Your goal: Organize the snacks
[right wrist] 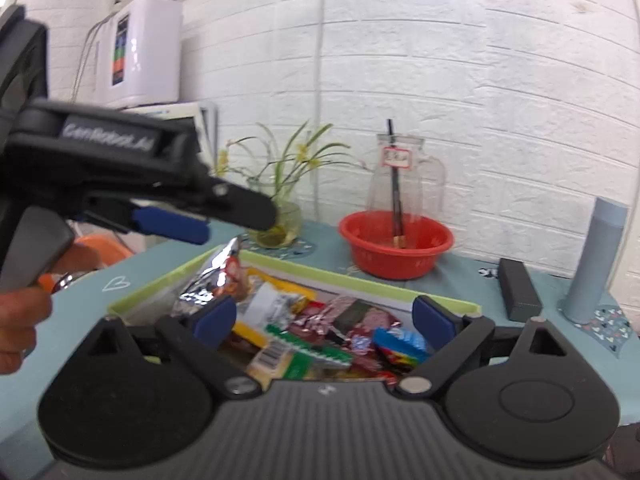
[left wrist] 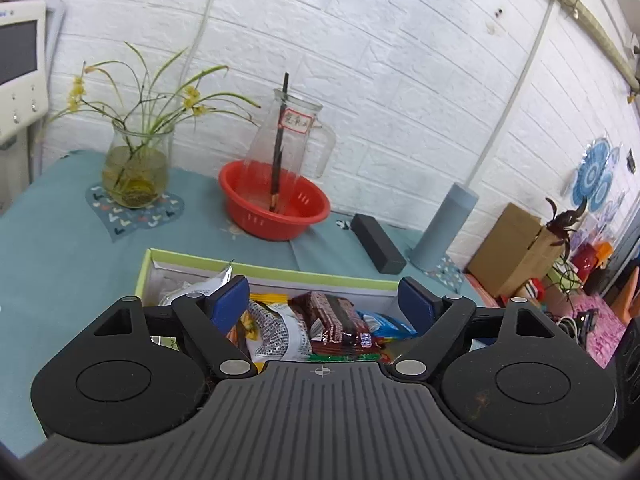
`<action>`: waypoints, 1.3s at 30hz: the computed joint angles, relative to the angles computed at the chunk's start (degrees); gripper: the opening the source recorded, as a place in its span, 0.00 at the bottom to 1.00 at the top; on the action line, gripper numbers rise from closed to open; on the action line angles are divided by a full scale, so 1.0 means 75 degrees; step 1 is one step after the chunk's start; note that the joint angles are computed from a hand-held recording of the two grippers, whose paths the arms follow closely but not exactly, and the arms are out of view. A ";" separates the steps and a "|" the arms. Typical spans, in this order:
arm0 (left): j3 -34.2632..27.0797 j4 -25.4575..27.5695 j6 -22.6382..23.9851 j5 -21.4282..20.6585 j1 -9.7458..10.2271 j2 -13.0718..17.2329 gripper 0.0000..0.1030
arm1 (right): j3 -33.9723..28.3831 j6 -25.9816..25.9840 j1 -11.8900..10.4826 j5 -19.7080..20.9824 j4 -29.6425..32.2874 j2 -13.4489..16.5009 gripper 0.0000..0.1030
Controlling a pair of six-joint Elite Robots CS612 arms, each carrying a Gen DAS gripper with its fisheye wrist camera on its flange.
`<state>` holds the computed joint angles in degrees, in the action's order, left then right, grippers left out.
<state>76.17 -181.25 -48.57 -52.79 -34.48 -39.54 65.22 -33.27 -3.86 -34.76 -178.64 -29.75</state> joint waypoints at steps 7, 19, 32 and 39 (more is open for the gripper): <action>-0.0189 0.0523 -0.0125 0.0268 -0.0116 0.0019 0.85 | -0.0429 0.1206 -0.0061 -0.0662 -0.0973 0.0208 0.91; 0.0121 0.1410 0.0343 0.1693 -0.0924 -0.0242 0.90 | 0.0850 0.1166 -0.0356 -0.1308 -0.0545 -0.0547 1.00; 0.1066 0.2631 -0.1541 0.1817 -0.1560 -0.0689 0.90 | 0.3097 0.3038 -0.0940 -0.1645 -0.1023 -0.1589 1.00; 0.1334 0.2993 -0.2568 0.1827 -0.1747 -0.0721 0.88 | 0.3899 0.2880 -0.1160 -0.1720 -0.1805 -0.1720 1.00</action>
